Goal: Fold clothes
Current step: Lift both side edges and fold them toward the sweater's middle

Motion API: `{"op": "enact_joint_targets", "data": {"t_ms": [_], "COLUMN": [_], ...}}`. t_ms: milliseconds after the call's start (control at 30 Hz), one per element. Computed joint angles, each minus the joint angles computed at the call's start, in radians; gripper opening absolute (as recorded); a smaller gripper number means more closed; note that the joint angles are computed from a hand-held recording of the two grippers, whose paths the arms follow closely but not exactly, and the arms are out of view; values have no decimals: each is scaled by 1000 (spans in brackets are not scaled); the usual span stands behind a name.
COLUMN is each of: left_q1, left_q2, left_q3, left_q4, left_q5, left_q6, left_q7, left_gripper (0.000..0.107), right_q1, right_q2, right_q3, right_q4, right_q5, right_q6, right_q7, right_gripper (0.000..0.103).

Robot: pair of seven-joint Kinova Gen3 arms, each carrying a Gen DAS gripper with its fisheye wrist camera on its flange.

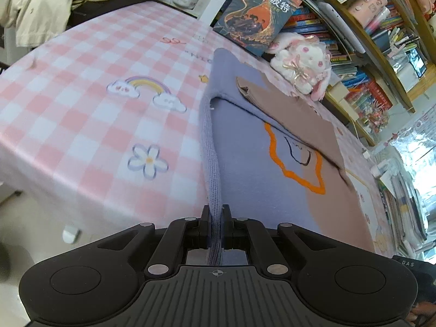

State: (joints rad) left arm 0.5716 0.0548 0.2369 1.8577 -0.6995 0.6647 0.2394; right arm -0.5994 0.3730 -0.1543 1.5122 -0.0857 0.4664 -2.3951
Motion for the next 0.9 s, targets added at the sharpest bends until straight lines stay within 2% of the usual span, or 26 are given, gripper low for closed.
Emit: {"op": "enact_joint_targets", "data": {"t_ms": [33, 133, 200, 233, 333, 400, 467, 533, 600, 667, 733, 767, 900], "left_q1": [17, 142, 184, 181, 103, 26, -57, -143, -199, -219, -200, -211, -378], "left_q2": [-6, -1, -4, -4, -8, -7, -3, -10, -28, -61, -83, -89, -129], "left_q3": [-6, -89, -109, -91, 33, 125, 217, 310, 365, 364, 326, 328, 394], "left_q4": [4, -17, -19, -18, -7, 3, 8, 33, 60, 83, 91, 91, 123], "left_q5": [2, 21, 24, 16, -10, -2, 12, -21, -86, -140, -200, -237, -378], "left_q6": [9, 70, 94, 104, 131, 123, 119, 90, 52, 1, -15, -12, -115], "left_q7": [17, 29, 42, 60, 122, 140, 152, 213, 286, 367, 448, 489, 652], "left_gripper": [4, 4, 4, 4, 4, 4, 4, 4, 4, 4, 4, 4, 4], "right_q1": [10, 80, 97, 98, 66, 49, 75, 144, 226, 318, 411, 457, 636], "right_q2": [-11, -37, -55, -64, -92, -95, -95, -94, -99, -110, -116, -116, -77], "right_q3": [-12, -104, -124, -121, -64, -43, -72, -154, -237, -320, -405, -449, -632], "right_q4": [16, 63, 91, 104, 139, 134, 130, 135, 150, 182, 211, 221, 235], "right_q5": [0, 49, 49, 26, -75, -85, -79, -41, -48, -117, -198, -239, -402], "right_q6": [-2, -16, -20, -19, -15, 28, 54, 57, 36, -30, -112, -152, -315], "right_q7": [-1, -42, -47, -28, 55, 70, 68, 39, 54, 111, 164, 188, 287], "right_gripper": [10, 10, 10, 10, 10, 10, 10, 10, 10, 10, 10, 10, 10]}}
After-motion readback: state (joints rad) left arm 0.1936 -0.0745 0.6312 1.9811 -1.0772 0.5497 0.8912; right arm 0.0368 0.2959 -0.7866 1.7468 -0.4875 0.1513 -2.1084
